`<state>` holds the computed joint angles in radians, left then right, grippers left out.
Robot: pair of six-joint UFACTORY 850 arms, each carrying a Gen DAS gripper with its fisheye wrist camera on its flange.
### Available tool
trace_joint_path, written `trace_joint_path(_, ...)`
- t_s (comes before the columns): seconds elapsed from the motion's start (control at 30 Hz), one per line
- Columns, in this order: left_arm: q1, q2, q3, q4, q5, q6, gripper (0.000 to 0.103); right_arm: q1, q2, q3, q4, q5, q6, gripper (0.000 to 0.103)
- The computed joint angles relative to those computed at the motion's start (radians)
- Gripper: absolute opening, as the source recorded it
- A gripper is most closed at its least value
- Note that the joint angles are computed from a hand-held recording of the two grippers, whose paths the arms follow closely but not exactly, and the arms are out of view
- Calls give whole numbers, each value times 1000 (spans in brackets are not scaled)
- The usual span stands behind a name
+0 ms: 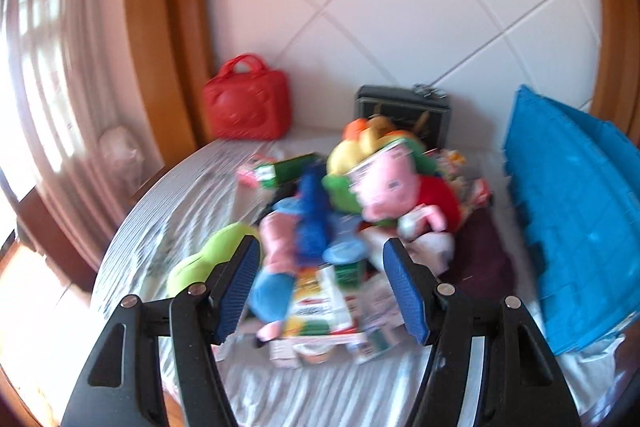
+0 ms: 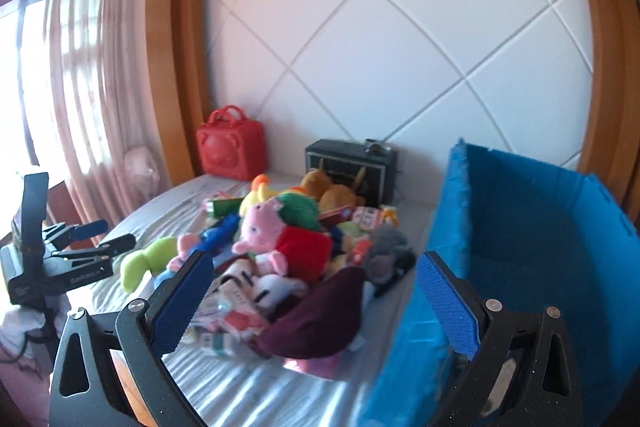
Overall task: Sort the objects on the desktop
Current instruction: 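Move both tools back to the heap toward the green plush and medicine boxes, then grasp the white toothpaste box with the left tool while the right tool grasps the teal-white medicine box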
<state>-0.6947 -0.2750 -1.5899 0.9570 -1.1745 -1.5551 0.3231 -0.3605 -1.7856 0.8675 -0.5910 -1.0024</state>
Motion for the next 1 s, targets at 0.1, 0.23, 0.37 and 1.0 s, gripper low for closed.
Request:
trace_joint_path(0.1, 35, 88, 150, -34, 22, -33, 63, 55, -8, 21, -82, 33, 91, 103)
trace_joint_path(0.23, 93, 161, 311, -104, 72, -40, 63, 97, -41, 38, -147, 35, 201, 103)
trace_joint_path(0.37, 164, 196, 436, -210, 164, -6, 63, 151, -83, 60, -290, 29, 364, 103)
trace_joint_path(1.0, 351, 85, 589, -383, 562, 308, 65, 285, -269, 111, -721, -42, 946, 103)
